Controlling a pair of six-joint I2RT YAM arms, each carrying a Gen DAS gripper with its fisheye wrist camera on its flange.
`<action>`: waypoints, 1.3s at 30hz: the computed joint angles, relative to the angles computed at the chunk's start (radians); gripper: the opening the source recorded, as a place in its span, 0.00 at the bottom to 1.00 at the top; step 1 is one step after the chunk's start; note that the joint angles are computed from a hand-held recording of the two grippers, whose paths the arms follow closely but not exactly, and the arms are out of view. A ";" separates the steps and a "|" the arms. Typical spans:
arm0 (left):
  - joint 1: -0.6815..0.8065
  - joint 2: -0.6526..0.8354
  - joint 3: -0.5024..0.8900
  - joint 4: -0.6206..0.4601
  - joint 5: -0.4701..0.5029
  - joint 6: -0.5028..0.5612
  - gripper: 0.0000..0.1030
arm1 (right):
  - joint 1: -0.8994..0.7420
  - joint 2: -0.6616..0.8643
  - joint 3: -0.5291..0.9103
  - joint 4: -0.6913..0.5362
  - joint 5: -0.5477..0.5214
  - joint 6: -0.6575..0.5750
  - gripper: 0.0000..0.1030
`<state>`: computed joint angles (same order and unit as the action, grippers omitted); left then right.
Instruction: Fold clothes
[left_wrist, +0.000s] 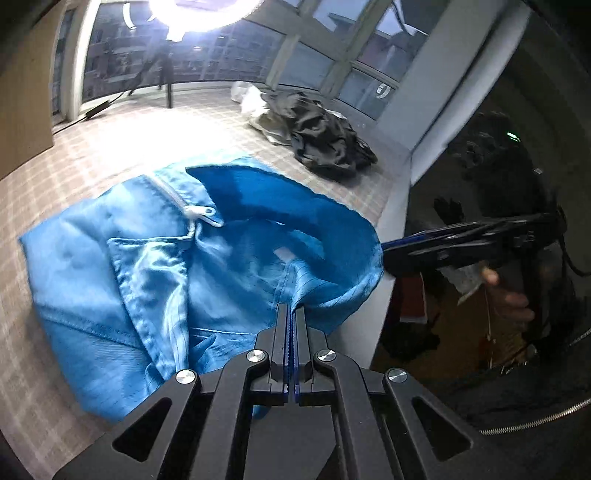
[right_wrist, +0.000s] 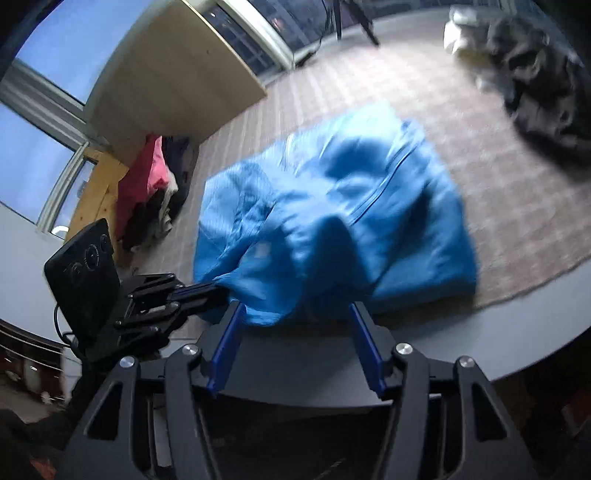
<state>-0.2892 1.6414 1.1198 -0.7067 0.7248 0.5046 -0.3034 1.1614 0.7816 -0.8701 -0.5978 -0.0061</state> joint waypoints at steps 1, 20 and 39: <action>0.000 -0.004 0.001 -0.007 -0.009 0.012 0.00 | 0.021 0.039 -0.009 0.038 0.010 0.035 0.55; -0.051 -0.080 0.055 -0.095 -0.177 0.203 0.33 | -0.172 0.127 -0.365 0.975 -0.606 0.474 0.01; -0.137 0.011 0.064 -0.137 -0.187 0.287 0.03 | 0.107 -0.131 -0.075 0.147 0.246 -0.159 0.40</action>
<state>-0.4259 1.6519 1.1838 -0.8435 0.5377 0.7916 -0.1967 1.0309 0.7067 -0.7234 -0.3522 -0.1650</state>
